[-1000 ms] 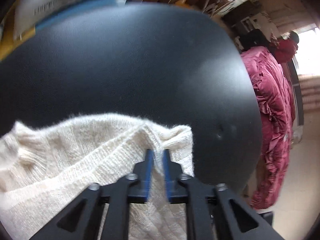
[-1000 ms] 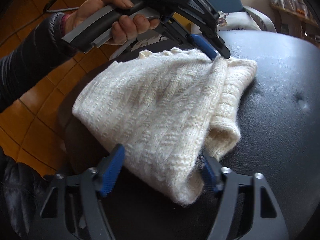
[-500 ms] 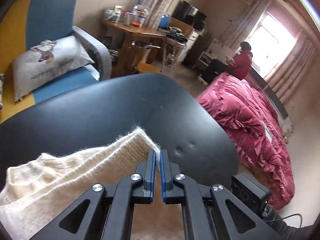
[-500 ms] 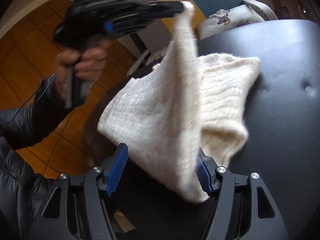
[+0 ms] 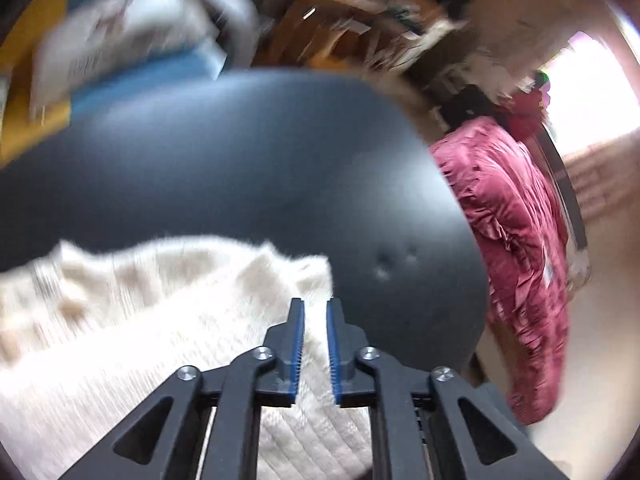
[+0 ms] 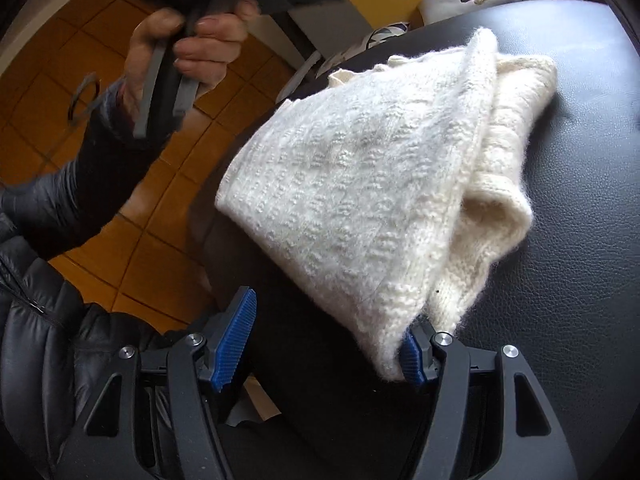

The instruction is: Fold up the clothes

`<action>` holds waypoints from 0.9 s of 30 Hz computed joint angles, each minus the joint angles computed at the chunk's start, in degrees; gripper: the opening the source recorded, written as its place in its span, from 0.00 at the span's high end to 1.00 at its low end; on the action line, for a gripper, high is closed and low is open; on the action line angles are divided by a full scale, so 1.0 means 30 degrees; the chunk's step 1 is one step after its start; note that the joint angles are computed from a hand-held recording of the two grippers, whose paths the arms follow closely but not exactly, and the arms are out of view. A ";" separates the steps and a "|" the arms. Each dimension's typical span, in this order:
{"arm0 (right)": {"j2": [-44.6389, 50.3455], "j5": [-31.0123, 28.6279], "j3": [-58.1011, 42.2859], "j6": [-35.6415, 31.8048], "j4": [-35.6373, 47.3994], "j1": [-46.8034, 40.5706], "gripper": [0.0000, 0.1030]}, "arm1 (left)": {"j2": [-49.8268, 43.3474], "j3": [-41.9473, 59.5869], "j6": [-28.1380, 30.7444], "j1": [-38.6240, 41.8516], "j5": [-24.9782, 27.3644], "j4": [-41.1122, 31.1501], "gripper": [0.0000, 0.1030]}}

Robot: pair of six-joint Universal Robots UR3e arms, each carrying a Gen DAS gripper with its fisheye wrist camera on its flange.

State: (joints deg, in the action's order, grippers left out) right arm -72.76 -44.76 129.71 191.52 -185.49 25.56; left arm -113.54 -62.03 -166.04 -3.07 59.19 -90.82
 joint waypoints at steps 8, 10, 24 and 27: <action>-0.0888 -0.1782 -0.0416 -0.0878 0.1507 0.0806 0.34 | -0.4527 0.6956 -0.2414 -0.1461 0.2246 -0.5093 0.78; -0.0956 -0.1968 -0.0261 -0.0830 0.1321 0.0867 0.34 | -0.5183 0.7939 -0.2890 -0.1762 0.2651 -0.5557 0.77; -0.1117 -0.6341 -0.2318 -0.0884 0.3371 0.3273 0.56 | -0.2014 0.1601 -0.4068 -0.2954 0.4198 0.1592 0.96; -0.1614 -0.6821 -0.1840 -0.0535 0.3302 0.3166 0.70 | 0.1685 -0.3541 -0.3978 -0.2383 0.3181 0.5895 0.97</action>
State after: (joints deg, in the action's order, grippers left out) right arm -77.60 -65.23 124.19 189.91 -175.59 35.06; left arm -108.48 -72.65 -177.97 -10.22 68.73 -73.13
